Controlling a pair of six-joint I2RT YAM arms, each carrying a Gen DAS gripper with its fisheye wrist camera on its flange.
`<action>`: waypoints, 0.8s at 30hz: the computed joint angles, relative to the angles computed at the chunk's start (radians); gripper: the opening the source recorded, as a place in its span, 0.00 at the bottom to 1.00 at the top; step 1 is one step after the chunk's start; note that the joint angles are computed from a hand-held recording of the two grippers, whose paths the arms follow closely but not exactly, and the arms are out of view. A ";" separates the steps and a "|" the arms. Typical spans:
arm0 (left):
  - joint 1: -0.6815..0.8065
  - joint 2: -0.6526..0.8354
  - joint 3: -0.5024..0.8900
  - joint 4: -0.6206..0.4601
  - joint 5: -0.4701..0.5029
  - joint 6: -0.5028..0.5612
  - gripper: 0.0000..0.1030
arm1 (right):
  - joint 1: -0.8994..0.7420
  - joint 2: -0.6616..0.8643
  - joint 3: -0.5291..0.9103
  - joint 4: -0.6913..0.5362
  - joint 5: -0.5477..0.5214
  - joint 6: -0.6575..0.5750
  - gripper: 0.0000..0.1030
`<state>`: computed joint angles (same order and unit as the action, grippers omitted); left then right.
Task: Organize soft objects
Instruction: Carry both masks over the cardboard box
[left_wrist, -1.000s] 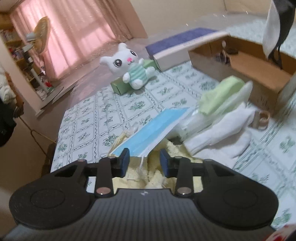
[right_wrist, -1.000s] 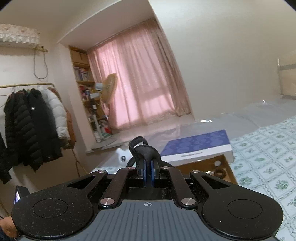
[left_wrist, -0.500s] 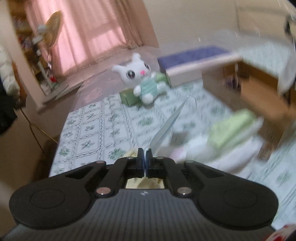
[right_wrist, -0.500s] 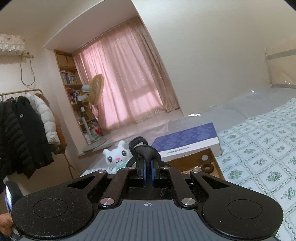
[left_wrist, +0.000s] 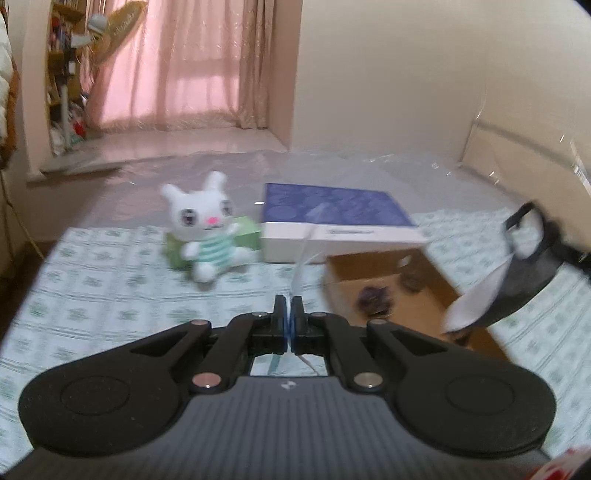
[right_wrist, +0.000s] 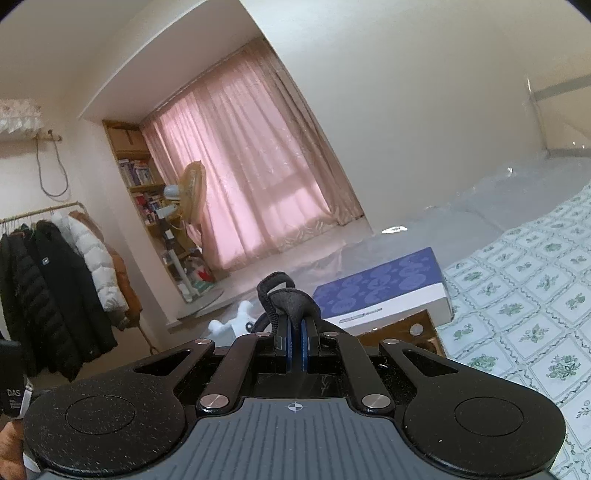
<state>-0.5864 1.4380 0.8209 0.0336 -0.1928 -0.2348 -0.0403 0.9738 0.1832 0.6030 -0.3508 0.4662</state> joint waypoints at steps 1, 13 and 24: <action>-0.022 0.030 0.026 0.002 -0.002 -0.023 0.03 | -0.013 0.031 0.008 0.019 -0.012 0.006 0.05; -0.146 0.250 0.259 0.013 -0.040 -0.083 0.03 | -0.134 0.299 0.079 0.189 -0.121 0.046 0.05; -0.146 0.284 0.378 0.021 -0.051 -0.062 0.03 | -0.196 0.384 0.091 0.278 -0.178 0.063 0.05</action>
